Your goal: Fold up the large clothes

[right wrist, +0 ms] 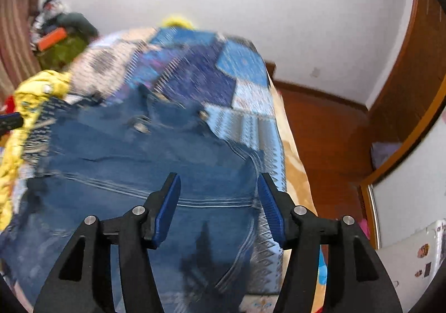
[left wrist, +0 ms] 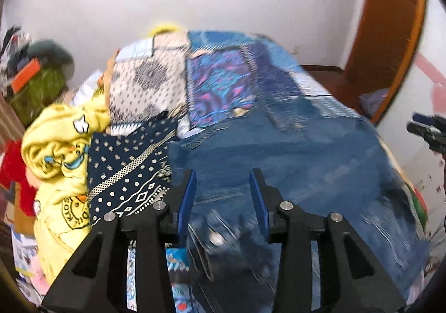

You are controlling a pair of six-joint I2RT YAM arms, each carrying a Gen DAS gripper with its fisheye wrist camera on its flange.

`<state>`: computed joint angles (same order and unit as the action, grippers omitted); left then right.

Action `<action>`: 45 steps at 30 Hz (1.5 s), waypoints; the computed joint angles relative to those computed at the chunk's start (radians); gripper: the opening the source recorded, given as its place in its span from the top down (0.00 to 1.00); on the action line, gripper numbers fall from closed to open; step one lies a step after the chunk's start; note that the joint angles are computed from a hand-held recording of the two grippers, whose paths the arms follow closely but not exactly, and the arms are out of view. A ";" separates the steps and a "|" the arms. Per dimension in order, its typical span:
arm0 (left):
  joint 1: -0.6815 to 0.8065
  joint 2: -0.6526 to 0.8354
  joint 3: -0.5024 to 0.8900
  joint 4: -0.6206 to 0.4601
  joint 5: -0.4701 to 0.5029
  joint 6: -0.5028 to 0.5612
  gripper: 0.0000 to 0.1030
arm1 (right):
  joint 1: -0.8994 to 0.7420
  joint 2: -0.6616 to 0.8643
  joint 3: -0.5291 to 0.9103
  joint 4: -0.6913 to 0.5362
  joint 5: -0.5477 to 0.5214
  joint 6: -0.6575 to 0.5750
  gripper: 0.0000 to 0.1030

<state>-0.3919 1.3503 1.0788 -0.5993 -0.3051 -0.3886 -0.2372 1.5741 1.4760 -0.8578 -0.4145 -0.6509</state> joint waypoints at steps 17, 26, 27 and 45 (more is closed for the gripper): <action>-0.572 -0.238 -0.257 -0.207 -0.237 -0.554 0.40 | -0.301 -0.274 -0.272 -0.294 -0.246 -0.266 0.31; -0.675 -0.411 -0.537 -0.198 -0.102 -0.895 0.40 | -0.500 -0.123 -0.396 -0.313 -0.134 -0.330 0.31; -0.684 -0.431 -0.567 -0.190 -0.082 -0.933 0.40 | -0.518 -0.107 -0.398 -0.317 -0.126 -0.335 0.31; -0.853 -0.580 -0.758 0.050 -0.067 -1.228 0.51 | -0.614 0.033 -0.384 -0.437 -0.172 -0.427 0.45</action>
<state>-1.2447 0.7705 0.3211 -0.5493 -0.3721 -1.6171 -0.8508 1.6066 1.0922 -1.2948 -0.5864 -1.0779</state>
